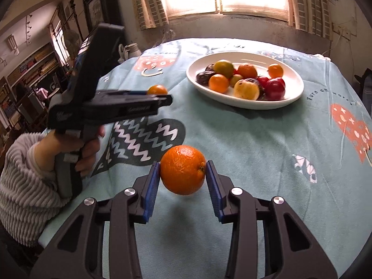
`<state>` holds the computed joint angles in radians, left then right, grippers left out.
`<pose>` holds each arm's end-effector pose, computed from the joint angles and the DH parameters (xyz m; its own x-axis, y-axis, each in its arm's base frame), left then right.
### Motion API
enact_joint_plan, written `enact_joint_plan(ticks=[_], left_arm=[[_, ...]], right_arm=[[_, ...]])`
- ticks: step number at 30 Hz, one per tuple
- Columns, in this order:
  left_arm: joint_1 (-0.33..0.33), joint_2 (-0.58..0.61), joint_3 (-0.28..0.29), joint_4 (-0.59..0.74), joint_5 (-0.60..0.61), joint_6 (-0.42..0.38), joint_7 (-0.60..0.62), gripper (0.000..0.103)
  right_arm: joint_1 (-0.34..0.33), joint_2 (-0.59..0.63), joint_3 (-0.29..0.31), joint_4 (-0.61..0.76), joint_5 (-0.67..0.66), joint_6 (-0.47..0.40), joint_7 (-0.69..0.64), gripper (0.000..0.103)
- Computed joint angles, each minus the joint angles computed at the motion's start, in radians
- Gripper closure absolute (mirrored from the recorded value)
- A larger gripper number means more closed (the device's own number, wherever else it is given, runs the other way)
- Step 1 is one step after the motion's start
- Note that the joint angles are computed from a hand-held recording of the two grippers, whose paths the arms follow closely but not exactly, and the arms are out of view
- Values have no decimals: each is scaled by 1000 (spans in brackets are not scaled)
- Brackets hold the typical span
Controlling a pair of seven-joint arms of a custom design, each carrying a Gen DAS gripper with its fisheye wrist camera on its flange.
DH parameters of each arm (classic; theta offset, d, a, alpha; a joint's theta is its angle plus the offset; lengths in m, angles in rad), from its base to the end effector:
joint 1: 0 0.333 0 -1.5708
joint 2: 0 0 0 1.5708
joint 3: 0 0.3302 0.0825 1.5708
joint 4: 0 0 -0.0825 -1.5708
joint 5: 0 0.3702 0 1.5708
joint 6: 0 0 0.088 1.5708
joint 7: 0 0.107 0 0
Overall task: Organize fruits
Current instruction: 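Carry the oval fruit and mandarin over the white plate with both grippers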
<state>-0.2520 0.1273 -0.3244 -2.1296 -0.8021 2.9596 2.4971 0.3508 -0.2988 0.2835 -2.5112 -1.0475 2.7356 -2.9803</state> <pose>0.5199 -0.2734 0.4405 -0.6882 -0.7243 0.0415 -0.5353 0.4684 -0.7029 0.3383 0.2954 0.4450 -0.1230 -0.9769 -0.1748 -0.6738 0.2115 -0.7080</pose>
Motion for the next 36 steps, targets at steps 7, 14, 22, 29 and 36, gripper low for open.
enact_joint_plan(ticks=[7,14,22,29,36], left_arm=[[-49,-146,1,-132,-269,7,269,61],[-85,-168,51,-34,-59,-37,86,61],[-115,13,52,277,364,0,-331,61],[-188,288,126,548,624,-145,-622,61],[-114,315,52,503,613,-131,-563,61]], right_arm=[[-19,-119,8,-86,2,-108,159,63],[-79,-388,-14,-130,69,-187,83,64],[-299,-366,45,45,-75,-174,57,69],[-315,-49,-72,167,-193,35,115,77],[-234,-168,-156,-7,39,-52,-185,77]])
